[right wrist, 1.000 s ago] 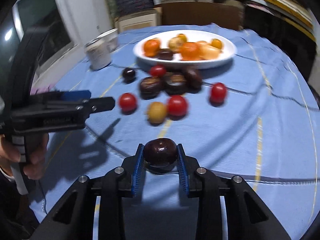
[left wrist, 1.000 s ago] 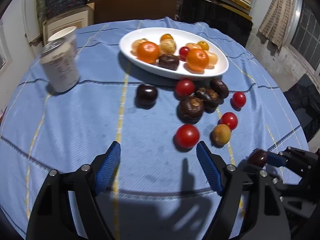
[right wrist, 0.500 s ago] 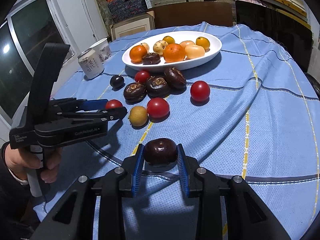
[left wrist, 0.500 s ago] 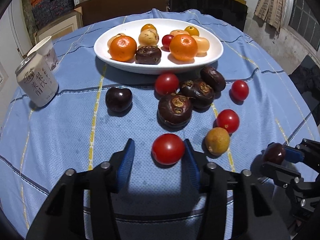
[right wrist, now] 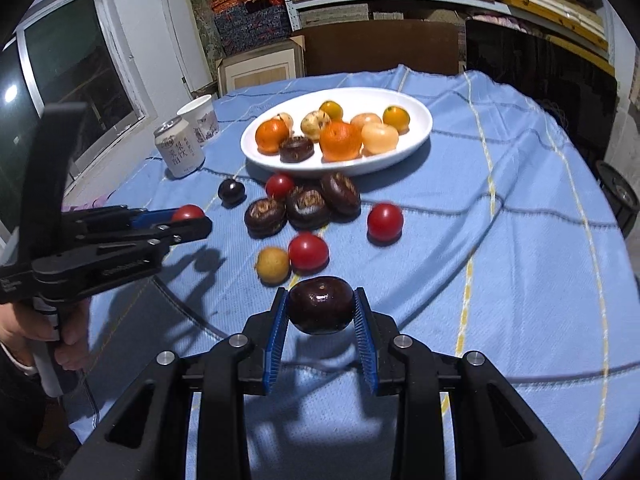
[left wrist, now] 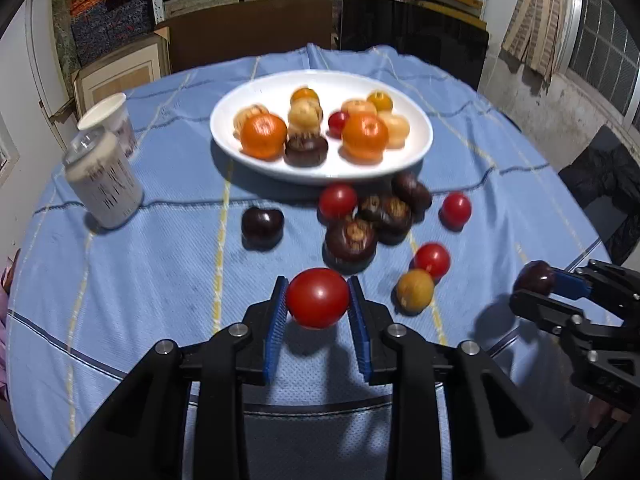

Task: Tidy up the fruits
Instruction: 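Carry the plum and red tomato onto the plate and open both grippers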

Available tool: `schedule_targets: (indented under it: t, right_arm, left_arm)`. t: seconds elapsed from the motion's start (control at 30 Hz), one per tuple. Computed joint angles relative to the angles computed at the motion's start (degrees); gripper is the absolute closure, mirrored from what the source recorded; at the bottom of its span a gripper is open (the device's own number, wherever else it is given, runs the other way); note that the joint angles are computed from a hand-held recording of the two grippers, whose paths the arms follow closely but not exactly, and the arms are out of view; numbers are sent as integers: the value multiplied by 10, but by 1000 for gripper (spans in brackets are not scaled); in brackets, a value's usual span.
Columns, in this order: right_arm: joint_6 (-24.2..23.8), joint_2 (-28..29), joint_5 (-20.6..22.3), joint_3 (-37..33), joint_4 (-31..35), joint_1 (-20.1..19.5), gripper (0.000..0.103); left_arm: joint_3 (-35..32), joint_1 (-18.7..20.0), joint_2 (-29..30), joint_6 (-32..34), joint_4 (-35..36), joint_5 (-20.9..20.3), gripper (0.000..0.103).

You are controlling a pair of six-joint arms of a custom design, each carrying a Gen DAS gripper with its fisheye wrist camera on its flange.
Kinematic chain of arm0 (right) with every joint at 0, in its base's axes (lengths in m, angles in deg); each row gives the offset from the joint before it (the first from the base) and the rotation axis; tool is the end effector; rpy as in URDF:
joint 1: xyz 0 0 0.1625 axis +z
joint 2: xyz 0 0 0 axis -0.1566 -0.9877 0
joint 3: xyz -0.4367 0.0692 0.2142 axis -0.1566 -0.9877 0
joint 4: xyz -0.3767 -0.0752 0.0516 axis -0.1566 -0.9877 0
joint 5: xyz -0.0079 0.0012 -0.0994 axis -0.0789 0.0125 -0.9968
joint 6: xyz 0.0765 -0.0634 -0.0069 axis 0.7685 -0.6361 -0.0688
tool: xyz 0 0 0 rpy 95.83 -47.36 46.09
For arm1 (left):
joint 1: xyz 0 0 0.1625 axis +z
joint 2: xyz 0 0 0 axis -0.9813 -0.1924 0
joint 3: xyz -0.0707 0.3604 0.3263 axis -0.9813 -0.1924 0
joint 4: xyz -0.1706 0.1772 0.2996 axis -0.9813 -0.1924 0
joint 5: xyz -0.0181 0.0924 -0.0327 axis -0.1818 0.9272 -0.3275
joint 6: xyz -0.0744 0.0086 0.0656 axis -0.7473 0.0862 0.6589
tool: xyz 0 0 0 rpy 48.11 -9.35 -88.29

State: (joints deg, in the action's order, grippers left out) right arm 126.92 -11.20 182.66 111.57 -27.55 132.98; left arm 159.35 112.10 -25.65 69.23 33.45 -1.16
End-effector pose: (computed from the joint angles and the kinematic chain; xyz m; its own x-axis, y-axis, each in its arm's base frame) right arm 0.2421 -0.2183 -0.0196 -0.7768 -0.3424 0.5285 -0.5638 0.7521 -0.3414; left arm -0.0187 -0.2585 0.2026 -0.7206 0.2040 -0.6626 0.5166 0.7954 -0.3170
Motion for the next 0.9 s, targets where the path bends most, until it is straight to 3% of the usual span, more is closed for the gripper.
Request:
schedule_targets:
  t: [0.17, 0.37, 0.67, 0.9]
  right_arm:
    - [-29, -24, 9, -36, 37, 9, 70]
    - [-82, -39, 10, -89, 65, -2, 70]
    - [-133, 6, -33, -212, 128, -74, 70]
    - [-152, 47, -40, -286, 175, -106, 70]
  left_arm:
    - [-43, 4, -38, 45, 40, -8, 74]
    - [-132, 68, -52, 170, 41, -4, 74]
    - [-276, 199, 27, 322, 13, 13, 74]
    - [-342, 247, 78, 373, 1, 13, 74]
